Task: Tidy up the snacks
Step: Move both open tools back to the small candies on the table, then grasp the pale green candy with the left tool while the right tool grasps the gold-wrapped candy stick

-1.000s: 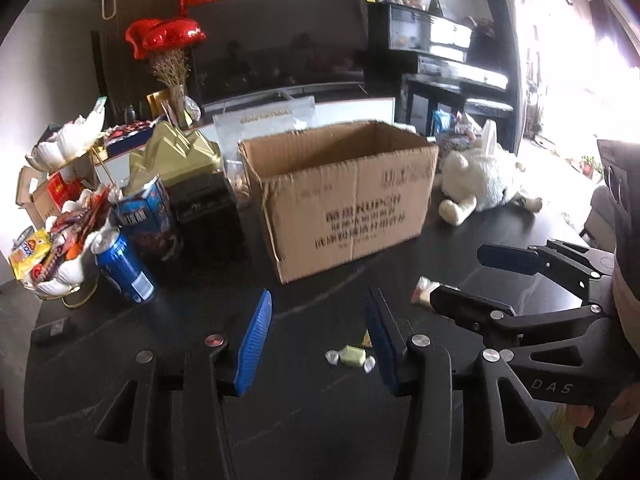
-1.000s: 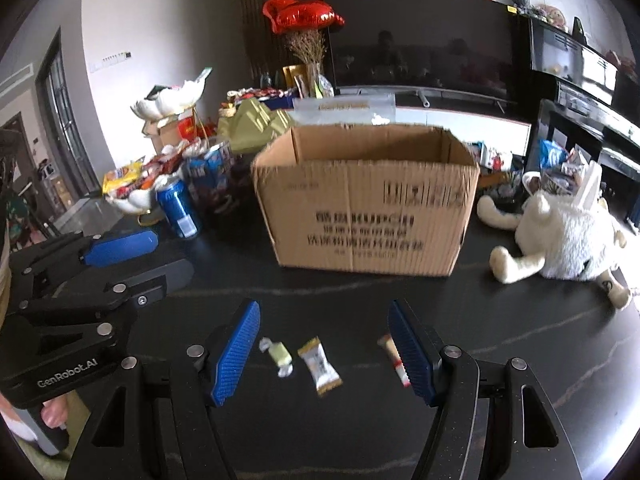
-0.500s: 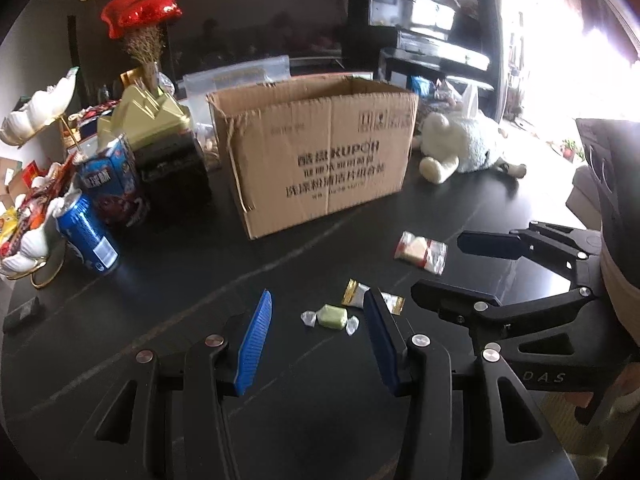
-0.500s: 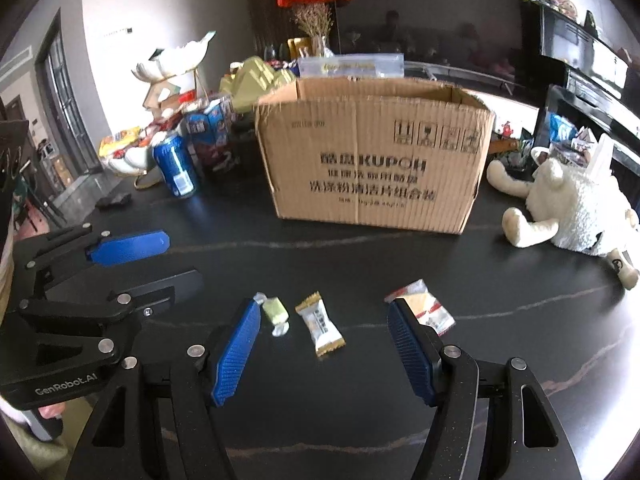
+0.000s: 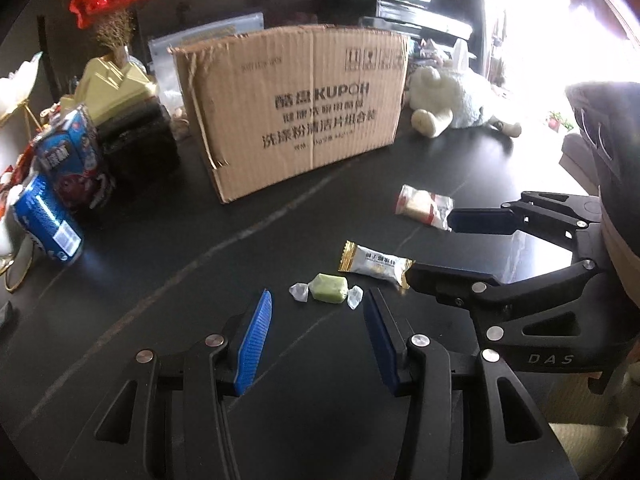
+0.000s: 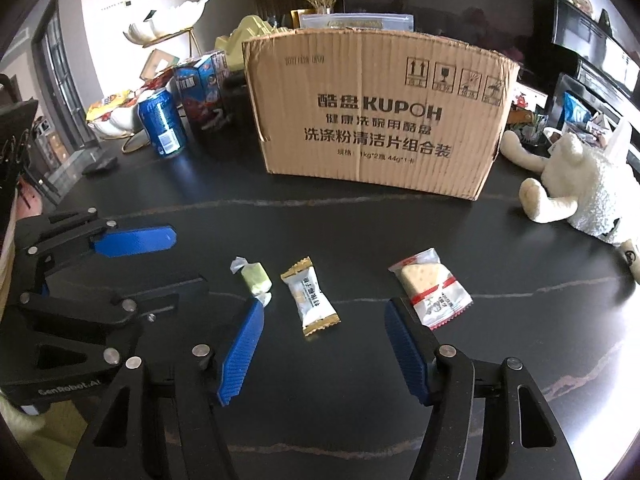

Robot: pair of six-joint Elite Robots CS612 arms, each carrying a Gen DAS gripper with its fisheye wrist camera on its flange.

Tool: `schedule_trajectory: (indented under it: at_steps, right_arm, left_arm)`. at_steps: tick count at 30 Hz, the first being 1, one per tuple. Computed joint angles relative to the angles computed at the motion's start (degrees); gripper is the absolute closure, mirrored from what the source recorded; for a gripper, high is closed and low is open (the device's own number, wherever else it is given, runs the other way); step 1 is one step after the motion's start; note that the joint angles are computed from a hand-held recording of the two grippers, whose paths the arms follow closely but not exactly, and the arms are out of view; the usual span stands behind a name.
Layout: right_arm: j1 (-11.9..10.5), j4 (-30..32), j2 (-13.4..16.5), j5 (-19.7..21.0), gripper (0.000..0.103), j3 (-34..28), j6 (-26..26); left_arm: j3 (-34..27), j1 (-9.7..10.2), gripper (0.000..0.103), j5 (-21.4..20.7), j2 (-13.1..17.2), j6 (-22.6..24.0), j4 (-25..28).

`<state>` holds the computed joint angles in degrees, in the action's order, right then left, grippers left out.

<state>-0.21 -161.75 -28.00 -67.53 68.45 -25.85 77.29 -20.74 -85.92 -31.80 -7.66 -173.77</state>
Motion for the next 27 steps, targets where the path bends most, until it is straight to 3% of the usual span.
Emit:
schedule_trajectory:
  at_steps: [13,27]
  right_arm:
    - [0.4,2.1,2.3,0.0,0.050,-2.9,-1.7]
    - [0.3,3.7,3.3,1.6,0.060,-4.4,-1.6]
  left_arm:
    - [-3.4,1.16,0.063,-4.1,2.6,0.8,2.0]
    - [-5.9,1.39,0.068,-5.9,4.4,0.1,3.0]
